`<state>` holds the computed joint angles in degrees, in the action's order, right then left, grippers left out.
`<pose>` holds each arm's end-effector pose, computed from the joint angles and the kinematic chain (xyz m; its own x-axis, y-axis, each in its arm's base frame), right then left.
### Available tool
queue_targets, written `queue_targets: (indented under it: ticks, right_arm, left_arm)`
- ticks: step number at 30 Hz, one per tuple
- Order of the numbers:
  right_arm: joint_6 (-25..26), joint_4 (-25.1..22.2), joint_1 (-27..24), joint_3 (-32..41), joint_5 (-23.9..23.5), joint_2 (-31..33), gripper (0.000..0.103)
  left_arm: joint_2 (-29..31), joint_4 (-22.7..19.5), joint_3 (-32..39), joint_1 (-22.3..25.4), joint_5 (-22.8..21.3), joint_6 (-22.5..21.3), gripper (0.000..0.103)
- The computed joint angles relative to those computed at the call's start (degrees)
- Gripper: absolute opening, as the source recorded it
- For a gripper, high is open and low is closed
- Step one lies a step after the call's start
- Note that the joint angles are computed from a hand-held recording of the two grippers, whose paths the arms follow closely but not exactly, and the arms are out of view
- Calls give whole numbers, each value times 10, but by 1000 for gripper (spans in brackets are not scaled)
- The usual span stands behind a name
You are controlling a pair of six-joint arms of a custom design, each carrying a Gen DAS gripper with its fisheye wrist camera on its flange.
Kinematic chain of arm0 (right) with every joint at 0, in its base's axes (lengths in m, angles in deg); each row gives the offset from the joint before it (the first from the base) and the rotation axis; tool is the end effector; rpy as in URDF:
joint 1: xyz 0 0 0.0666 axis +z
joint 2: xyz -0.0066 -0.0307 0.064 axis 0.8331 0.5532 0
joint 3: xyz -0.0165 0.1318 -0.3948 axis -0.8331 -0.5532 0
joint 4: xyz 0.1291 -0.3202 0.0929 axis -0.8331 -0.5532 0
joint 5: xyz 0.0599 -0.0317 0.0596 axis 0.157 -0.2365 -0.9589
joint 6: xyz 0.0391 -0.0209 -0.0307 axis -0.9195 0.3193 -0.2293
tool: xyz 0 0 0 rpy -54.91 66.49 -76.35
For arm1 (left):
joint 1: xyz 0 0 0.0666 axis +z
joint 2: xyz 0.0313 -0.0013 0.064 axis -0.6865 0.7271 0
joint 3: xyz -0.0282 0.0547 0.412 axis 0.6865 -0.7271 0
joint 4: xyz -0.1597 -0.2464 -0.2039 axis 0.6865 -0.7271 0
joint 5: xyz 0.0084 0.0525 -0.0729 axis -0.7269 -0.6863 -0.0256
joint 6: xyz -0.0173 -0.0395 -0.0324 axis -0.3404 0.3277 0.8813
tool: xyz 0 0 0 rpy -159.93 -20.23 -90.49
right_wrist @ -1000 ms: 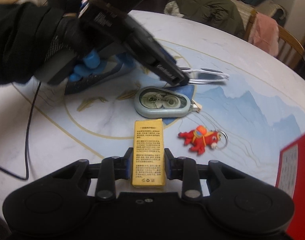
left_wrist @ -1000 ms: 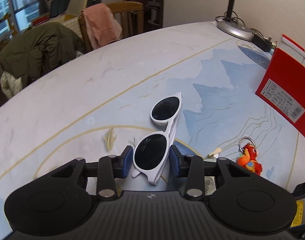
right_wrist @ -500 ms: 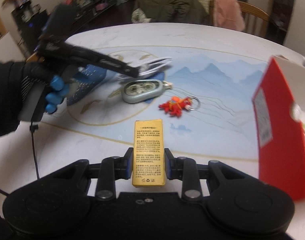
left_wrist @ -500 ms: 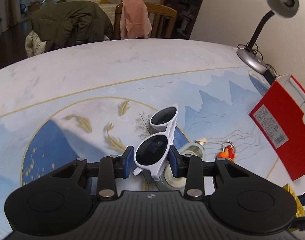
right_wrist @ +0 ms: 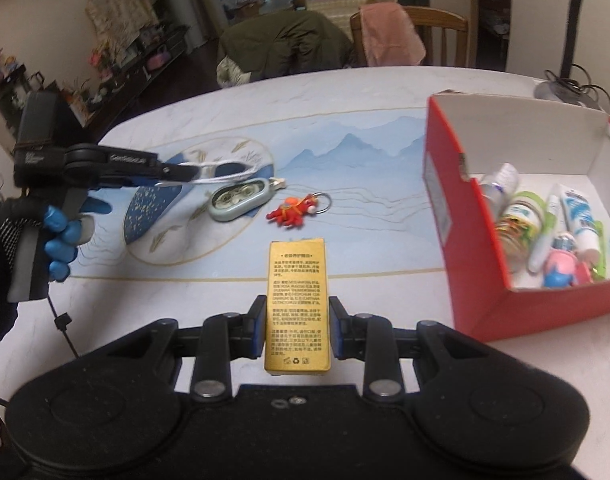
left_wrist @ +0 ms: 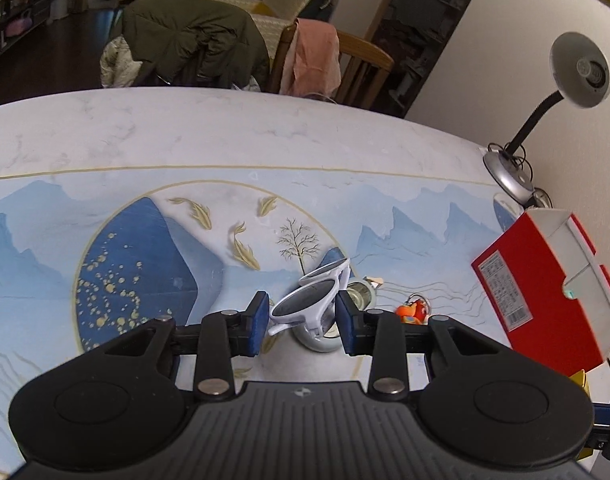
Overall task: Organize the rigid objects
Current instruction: 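Carry the sunglasses and yellow box over the red shoebox with both tools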
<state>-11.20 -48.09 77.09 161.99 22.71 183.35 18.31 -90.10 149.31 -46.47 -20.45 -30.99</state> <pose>0.5378 0.2112 0.3943 -0.7590 -0.2591 -0.5974 -0.4544 0.8679 0.2009 0.5808 -0.0369 0.3540 -0.7442 -0.2851 -0.6040 -0.1059 0.9433 -0.3147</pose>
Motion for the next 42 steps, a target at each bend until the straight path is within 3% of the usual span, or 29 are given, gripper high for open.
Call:
queue_targets:
  ticks: [7, 22, 30, 38, 42]
  right_arm:
    - [-9, 6, -21, -13, 11, -21, 29]
    - [25, 18, -101, 13, -30, -22, 29]
    - [61, 14, -158, 61, -35, 13, 29]
    - [84, 11, -201, 126, -30, 65, 29]
    - [95, 1, -214, 164, -32, 92, 29]
  left_arm:
    - [-38, 2, -17, -22, -22, 20, 34]
    - [-57, -10, 17, -118, -37, 53, 34]
    - [-19, -23, 104, -179, -52, 59, 34]
    - [45, -51, 234, -220, -54, 64, 34]
    - [101, -101, 332, -239, -65, 41, 34]
